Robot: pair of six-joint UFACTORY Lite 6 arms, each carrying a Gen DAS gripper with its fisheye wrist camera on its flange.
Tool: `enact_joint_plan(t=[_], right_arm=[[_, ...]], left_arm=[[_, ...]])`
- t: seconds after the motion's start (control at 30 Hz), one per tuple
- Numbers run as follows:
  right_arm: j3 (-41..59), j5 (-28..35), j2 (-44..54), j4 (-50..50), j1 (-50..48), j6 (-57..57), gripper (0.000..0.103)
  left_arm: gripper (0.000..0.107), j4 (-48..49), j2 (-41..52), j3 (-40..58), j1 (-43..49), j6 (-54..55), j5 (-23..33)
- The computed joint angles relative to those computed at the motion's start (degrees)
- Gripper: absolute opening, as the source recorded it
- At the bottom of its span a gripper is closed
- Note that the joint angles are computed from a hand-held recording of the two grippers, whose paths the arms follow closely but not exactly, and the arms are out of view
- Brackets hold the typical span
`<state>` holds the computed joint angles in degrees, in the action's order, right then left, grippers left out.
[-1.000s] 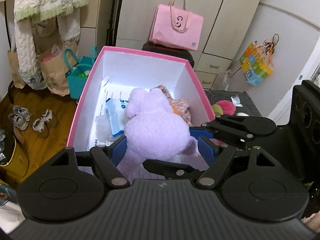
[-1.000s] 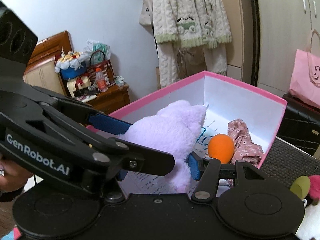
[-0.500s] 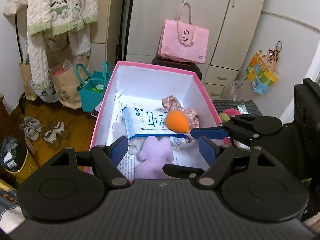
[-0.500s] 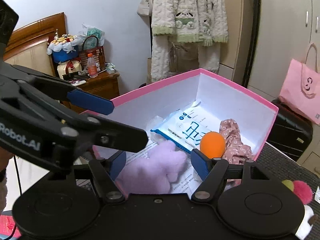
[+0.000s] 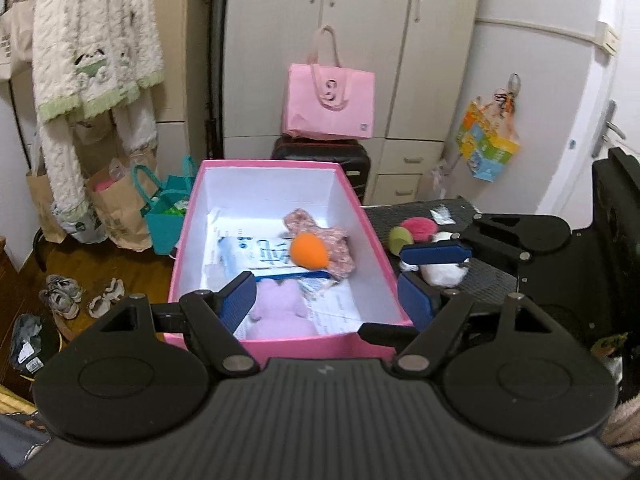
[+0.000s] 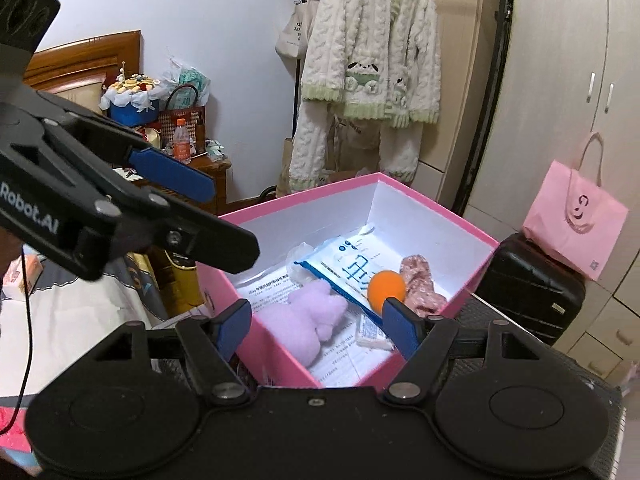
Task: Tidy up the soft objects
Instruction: 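Move the left gripper to the white plush with brown ears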
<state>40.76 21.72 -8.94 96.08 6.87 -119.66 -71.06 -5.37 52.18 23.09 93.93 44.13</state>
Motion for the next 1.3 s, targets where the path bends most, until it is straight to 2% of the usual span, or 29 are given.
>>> enact_joint_plan(t=[0.13, 0.23, 0.33, 0.4, 0.57, 0.7, 0.8, 0.9, 1.13, 1.3], right_arm=[[-3.49, 1.53, -6.05, -8.87, -3.67, 6.39, 0.077], [-5.85, 5.08, -11.0, -15.21, -8.15, 11.01, 0.077], [-8.02, 11.65, -15.26, -19.76, -15.73, 12.42, 0.077], [-8.84, 17.44, -16.83, -22.57, -22.36, 12.64, 0.077], [-9.91, 27.44, -15.59, -23.27, -37.55, 6.05, 0.077], [-9.56, 30.5, -10.95, -20.87, -45.38, -1.86, 0.08], [-9.81, 33.79, -3.71, -16.08, -50.21, -14.51, 0.087], [-7.67, 31.84, 4.46, -12.56, -49.81, -18.62, 0.087], [1.99, 32.38, 23.32, -5.85, -48.46, -26.9, 0.087], [9.18, 34.61, 36.14, 1.85, -47.15, -31.77, 0.087]], left_arm=[[0.078, 4.73, -4.63, -1.39, -0.71, -2.83, 2.12], [0.079, 6.35, -8.4, -3.3, -1.42, -3.65, 3.45], [0.08, 6.53, -11.81, -5.44, -3.13, -3.69, 3.78], [0.084, 6.47, -13.61, -6.72, -4.98, -3.85, 3.42], [0.092, 5.86, -15.09, -8.83, -14.2, -4.44, -2.3], [0.095, 4.78, -9.58, -6.59, -23.67, -5.91, -8.41], [0.096, 3.26, -2.3, -2.39, -27.26, -6.38, -7.95], [0.096, 3.18, 4.9, 2.15, -30.45, -9.36, -8.37], [0.096, -0.55, 16.78, 9.47, -37.82, -11.33, -16.95], [0.096, -18.9, 23.16, 11.23, -40.66, 1.88, -20.89]])
